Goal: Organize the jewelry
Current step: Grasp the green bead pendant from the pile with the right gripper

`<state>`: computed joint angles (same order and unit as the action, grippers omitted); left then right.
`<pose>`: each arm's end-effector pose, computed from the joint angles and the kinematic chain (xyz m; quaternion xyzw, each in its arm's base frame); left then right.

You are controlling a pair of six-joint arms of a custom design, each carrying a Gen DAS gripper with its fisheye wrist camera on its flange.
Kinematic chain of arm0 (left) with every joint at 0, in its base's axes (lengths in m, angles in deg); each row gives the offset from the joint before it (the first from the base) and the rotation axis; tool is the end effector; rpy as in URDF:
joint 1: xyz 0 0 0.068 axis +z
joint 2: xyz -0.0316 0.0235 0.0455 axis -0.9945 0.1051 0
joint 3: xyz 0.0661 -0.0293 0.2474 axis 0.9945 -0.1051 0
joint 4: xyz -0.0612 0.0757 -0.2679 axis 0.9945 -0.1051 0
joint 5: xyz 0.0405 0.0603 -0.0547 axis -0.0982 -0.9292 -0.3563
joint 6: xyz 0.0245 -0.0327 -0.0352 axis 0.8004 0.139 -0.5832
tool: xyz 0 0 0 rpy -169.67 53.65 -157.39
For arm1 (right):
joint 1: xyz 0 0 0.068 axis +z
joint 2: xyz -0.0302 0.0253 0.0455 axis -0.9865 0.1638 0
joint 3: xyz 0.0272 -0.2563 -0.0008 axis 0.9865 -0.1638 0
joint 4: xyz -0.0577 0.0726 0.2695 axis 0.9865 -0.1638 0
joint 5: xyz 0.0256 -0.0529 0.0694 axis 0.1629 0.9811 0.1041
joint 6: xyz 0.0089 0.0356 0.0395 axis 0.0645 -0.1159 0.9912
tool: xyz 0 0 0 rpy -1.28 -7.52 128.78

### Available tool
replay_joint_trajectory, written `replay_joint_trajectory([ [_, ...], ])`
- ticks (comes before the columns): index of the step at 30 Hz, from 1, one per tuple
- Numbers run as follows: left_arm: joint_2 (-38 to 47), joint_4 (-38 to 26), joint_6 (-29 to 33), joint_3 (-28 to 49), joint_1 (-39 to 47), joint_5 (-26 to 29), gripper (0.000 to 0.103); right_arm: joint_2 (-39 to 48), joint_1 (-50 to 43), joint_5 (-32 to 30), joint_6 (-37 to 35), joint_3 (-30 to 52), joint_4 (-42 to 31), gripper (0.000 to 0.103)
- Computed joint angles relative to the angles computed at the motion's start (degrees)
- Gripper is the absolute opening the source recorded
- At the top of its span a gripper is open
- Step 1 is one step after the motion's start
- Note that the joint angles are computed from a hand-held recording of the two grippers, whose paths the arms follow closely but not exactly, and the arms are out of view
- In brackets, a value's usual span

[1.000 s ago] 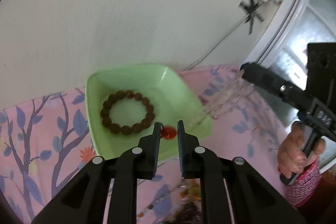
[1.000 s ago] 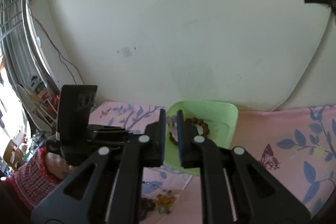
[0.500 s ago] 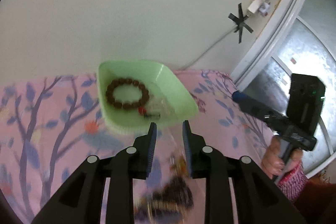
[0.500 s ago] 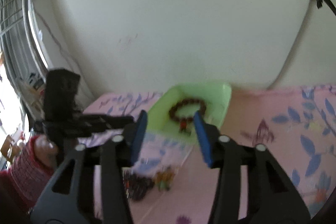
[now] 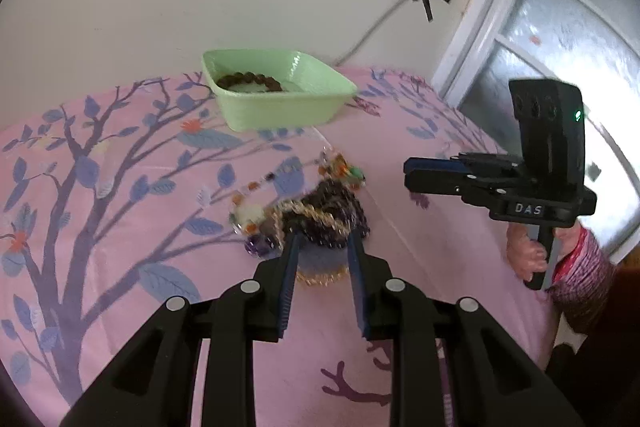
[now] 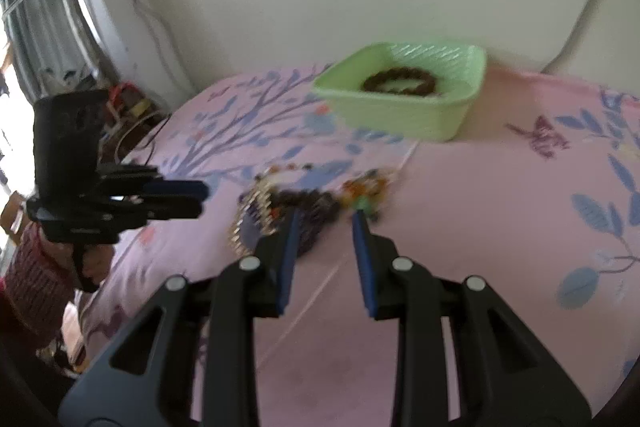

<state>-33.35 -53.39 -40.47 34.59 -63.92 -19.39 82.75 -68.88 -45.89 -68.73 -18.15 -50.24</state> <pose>0.1944 0.0508 0.1863 0.0514 0.9181 -0.1591 0.3593 0.2874 0.0834 0.1650 -0.3513 0.8280 0.3119 0.3062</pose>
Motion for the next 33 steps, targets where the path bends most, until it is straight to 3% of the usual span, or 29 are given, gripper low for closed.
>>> replay_joint_trajectory([
  [9, 7.42, 3.65, -6.6, 0.21, -4.27, -7.81, 0.035, 1.28, 0.92, 3.31, 1.02, 0.65, 1.3, 0.028],
  [11, 7.39, 4.56, -7.2, -0.03, -5.33, -8.84, 0.037, 2.41, 1.51, 4.87, 0.33, 1.56, 1.59, 0.041],
  [13, 7.53, 5.83, -7.82, -0.44, -5.43, -7.76, 0.036, 3.69, 2.97, 8.07, -0.2, 2.69, 2.08, 0.041],
  [14, 7.63, 6.19, -7.91, -0.7, -4.61, -5.76, 0.034, 4.39, 3.7, 9.43, -0.39, 3.21, 2.24, 0.041],
  [15, 7.97, 6.58, -8.02, -1.02, -3.7, -3.82, 0.016, 5.08, 4.61, 10.88, -0.92, 3.76, 2.49, 0.041],
  [16, 8.28, 6.29, -8.24, -0.87, -3.52, -3.3, 0.01, 5.49, 5.49, 12.22, -1.18, 4.01, 3.02, 0.041],
  [19, 5.58, 5.91, -9.28, -2.51, -1.78, -2.21, 0.002, 8.25, 7.2, 15.62, -0.5, 5.7, 4.1, 0.041],
  [21, 2.86, 4.61, -9.33, -3.23, -0.78, -1.15, 0.002, 10.63, 7.39, 16.26, 0.36, 7.77, 3.11, 0.037],
  [23, -1.66, 1.96, -8.73, -3.96, 0.26, 0.25, 0.002, 12.05, 6.87, 16.26, 0.94, 9.1, 2.38, 0.018],
  [24, -2.81, 1.21, -8.72, -4.07, 0.31, 0.43, 0.002, 12.13, 6.55, 16.19, 0.85, 9.25, 2.08, 0.015],
  [28, -6.12, -1.49, -9.24, -4.04, -0.45, 0.84, 0.002, 7.82, 5.3, 15.65, 0.36, 4.93, 2.56, 0.011],
  [33, -4.02, 3.57, -15.46, -4.52, -5.02, -6.62, 0.002, 3.5, 2.71, 12.14, -0.62, -0.09, 1.89, 0.011],
])
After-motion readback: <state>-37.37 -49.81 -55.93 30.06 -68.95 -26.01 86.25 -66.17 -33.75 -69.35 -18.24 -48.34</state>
